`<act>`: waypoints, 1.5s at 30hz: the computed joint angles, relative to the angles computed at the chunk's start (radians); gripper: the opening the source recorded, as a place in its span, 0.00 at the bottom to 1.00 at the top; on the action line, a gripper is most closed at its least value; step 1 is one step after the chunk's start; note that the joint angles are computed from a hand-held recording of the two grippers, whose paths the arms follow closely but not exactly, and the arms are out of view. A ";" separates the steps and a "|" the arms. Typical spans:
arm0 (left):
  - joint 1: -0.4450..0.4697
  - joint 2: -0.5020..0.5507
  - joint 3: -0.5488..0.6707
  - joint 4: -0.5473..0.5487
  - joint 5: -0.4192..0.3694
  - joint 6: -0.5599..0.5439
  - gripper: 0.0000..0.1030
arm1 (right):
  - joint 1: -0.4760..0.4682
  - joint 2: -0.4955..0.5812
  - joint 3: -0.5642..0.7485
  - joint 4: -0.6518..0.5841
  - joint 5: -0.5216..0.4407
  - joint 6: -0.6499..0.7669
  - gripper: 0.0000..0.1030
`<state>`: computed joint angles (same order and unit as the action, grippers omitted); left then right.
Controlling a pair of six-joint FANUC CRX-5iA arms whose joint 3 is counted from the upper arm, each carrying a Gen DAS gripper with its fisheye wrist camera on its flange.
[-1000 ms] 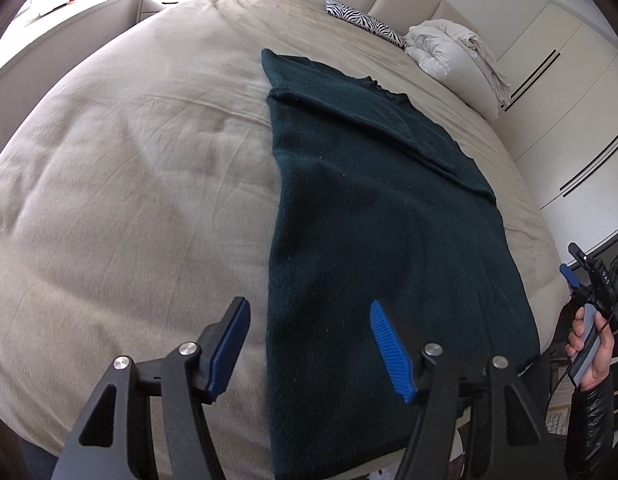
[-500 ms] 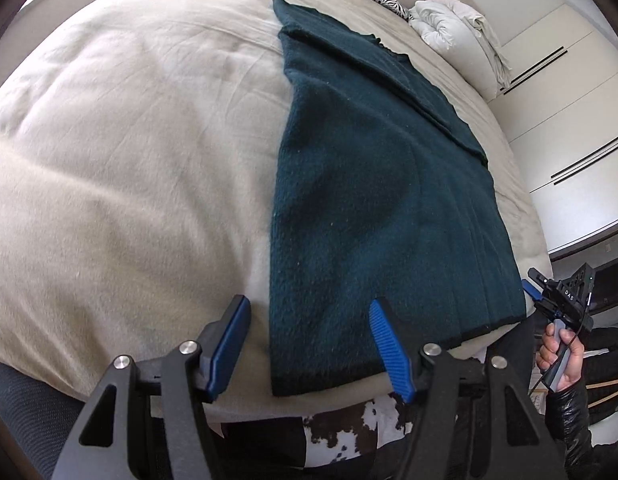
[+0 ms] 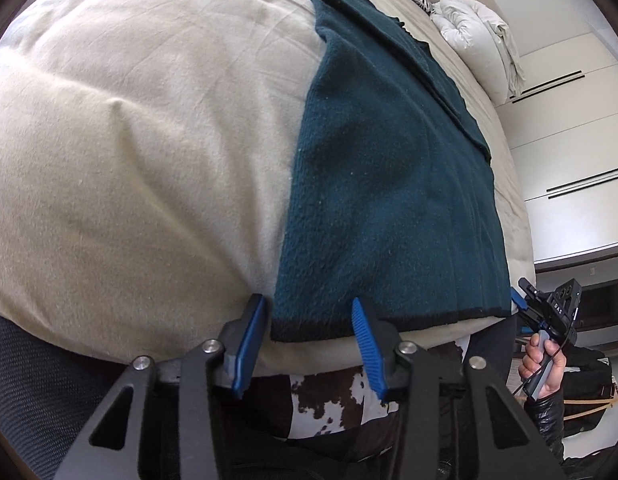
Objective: Fold small clothes
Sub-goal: 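Grasp the sweater hem edge with both tools side by side, then lift the held hem with both tools and fold it over toward the collar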
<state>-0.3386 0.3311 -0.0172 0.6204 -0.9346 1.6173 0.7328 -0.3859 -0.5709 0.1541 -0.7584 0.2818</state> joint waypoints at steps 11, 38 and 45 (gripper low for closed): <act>-0.005 0.014 -0.011 0.067 0.003 -0.054 0.11 | -0.035 -0.016 0.054 -0.143 -0.094 0.070 0.49; 0.006 -0.073 -0.150 0.274 0.112 -0.222 0.07 | -0.054 -0.024 0.042 -0.267 -0.036 0.136 0.07; 0.004 -0.103 -0.209 0.494 0.177 -0.351 0.07 | -0.079 -0.026 0.064 -0.196 0.043 0.120 0.07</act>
<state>-0.3351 0.2286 -0.2266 1.1141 -0.7579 1.2661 0.6541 -0.4115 -0.5067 -0.0418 -0.7151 0.4022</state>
